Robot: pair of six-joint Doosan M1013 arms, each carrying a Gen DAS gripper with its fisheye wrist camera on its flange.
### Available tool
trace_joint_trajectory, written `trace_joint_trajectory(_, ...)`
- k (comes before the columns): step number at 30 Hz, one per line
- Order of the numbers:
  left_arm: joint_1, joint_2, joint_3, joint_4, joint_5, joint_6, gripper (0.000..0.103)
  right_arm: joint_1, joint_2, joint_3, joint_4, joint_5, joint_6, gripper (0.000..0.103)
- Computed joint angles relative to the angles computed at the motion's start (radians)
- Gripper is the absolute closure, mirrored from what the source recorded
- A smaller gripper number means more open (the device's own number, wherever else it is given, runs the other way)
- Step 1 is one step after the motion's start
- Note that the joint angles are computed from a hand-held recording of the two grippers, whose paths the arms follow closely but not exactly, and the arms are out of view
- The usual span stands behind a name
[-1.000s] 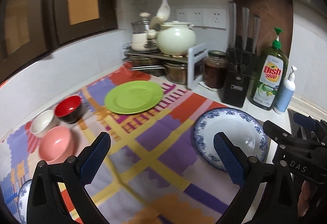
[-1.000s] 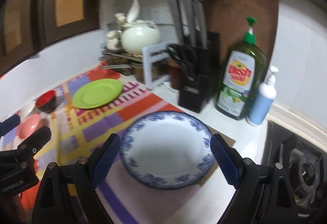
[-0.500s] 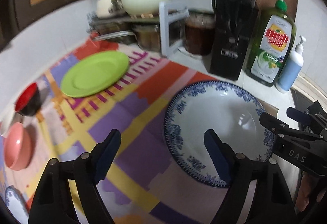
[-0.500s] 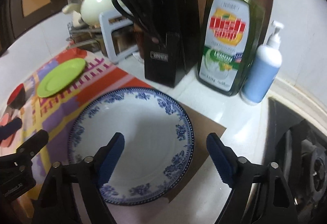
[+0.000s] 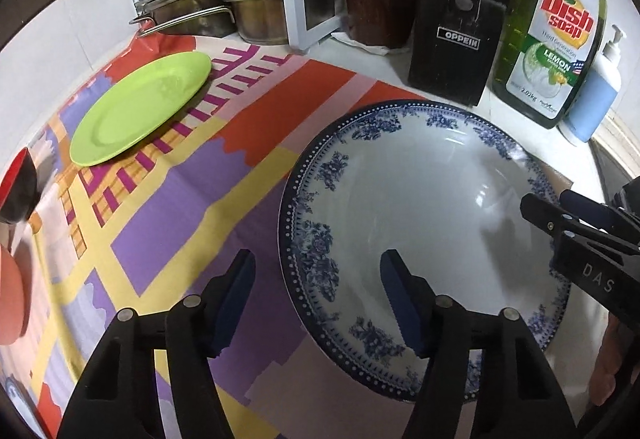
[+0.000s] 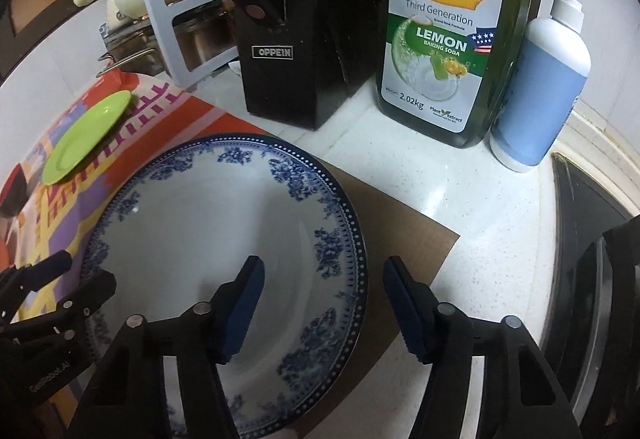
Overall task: Organize plates and bowls
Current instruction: 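Lift the second plate with both grippers and carry it toward the first plate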
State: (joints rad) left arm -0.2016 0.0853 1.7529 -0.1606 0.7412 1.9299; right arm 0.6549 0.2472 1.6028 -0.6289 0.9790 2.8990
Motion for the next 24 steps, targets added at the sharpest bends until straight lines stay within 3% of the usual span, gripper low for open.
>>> trace_joint_trajectory(8, 0.002, 0.020, -0.018, -0.030, 0.026, 0.011, 0.054, -0.014, 0.007, 0.004, 0.020, -0.029, -0.032, 0.053)
trace_joint_trajectory(14, 0.001, 0.018, -0.012, -0.027, 0.005, -0.010, 0.057, -0.013, 0.007, 0.003, 0.016, -0.022, -0.032, 0.060)
trace_joint_trajectory(16, -0.002, 0.015, -0.009, -0.007, -0.007, -0.029, 0.063, -0.013, 0.007, 0.001, 0.015, -0.017, -0.032, 0.063)
trace_joint_trajectory(24, 0.003, -0.002, 0.007, 0.003, -0.017, -0.043, 0.064, -0.003, 0.007, 0.000, -0.005, -0.003, -0.038, 0.065)
